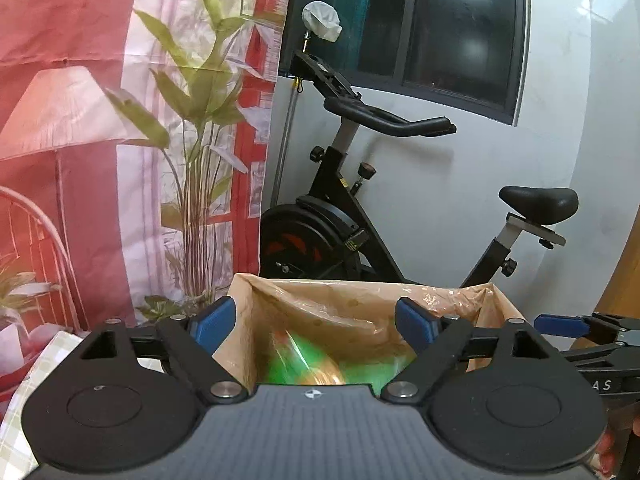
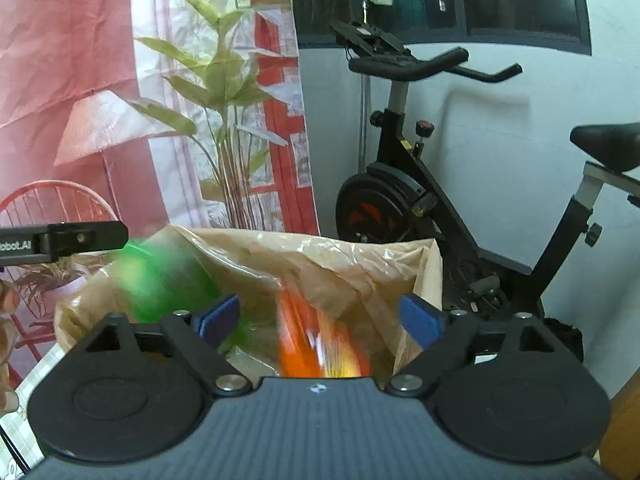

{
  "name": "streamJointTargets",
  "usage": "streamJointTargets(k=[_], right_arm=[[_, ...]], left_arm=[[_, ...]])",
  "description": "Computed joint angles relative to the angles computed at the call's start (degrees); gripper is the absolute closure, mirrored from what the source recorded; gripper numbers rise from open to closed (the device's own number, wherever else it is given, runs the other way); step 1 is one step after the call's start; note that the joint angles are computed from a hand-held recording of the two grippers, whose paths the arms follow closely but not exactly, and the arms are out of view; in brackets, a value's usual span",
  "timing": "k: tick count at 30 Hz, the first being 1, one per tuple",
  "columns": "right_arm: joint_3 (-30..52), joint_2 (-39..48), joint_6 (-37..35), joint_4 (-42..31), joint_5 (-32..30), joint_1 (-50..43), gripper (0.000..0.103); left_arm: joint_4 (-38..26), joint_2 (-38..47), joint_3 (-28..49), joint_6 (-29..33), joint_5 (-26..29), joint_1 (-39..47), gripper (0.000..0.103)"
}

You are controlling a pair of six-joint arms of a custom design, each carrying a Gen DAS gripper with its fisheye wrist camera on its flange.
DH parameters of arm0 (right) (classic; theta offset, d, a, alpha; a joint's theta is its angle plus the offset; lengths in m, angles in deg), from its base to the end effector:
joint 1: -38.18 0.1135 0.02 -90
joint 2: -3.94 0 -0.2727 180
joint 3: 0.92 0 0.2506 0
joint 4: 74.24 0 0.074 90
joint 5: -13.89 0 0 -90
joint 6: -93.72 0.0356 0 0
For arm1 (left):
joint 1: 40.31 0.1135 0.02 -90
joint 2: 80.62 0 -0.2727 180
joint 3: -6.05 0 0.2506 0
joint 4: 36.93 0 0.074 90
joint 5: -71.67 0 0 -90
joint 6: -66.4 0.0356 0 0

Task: Organize snacks
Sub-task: 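Lift both bags over the box and open both tools to drop them inside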

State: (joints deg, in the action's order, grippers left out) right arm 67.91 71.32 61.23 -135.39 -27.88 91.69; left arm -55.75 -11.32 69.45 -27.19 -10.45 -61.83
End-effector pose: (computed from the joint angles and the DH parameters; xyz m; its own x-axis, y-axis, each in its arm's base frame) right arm 0.1492 0.1570 0.2872 -0.5388 0.2165 -0.8142 0.2656 0.9608 0.0797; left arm 0.2514 -0.1044 0.2971 -0.4183 0.0983 -0.9030 0.4539 0.8837 -0.1141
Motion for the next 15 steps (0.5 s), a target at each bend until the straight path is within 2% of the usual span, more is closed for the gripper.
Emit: streamJointTargets(k=[6, 11, 15], right_arm=[[3.03, 0.14, 4.84, -5.98, 2.98, 5.33, 0.006], [6.3, 1.85, 15.89, -15.35, 4.83, 11.53, 0.004], [7.31, 3.4, 26.03, -22.06, 6.14, 17.92, 0.004]], left_arm=[[-4.49, -5.25, -0.98, 0.18, -1.43, 0.67, 0.012], [-8.87, -12.4, -3.77, 1.28, -2.97, 1.48, 0.012], [-12.71, -19.04, -6.46, 3.12, -1.15, 4.29, 0.012]])
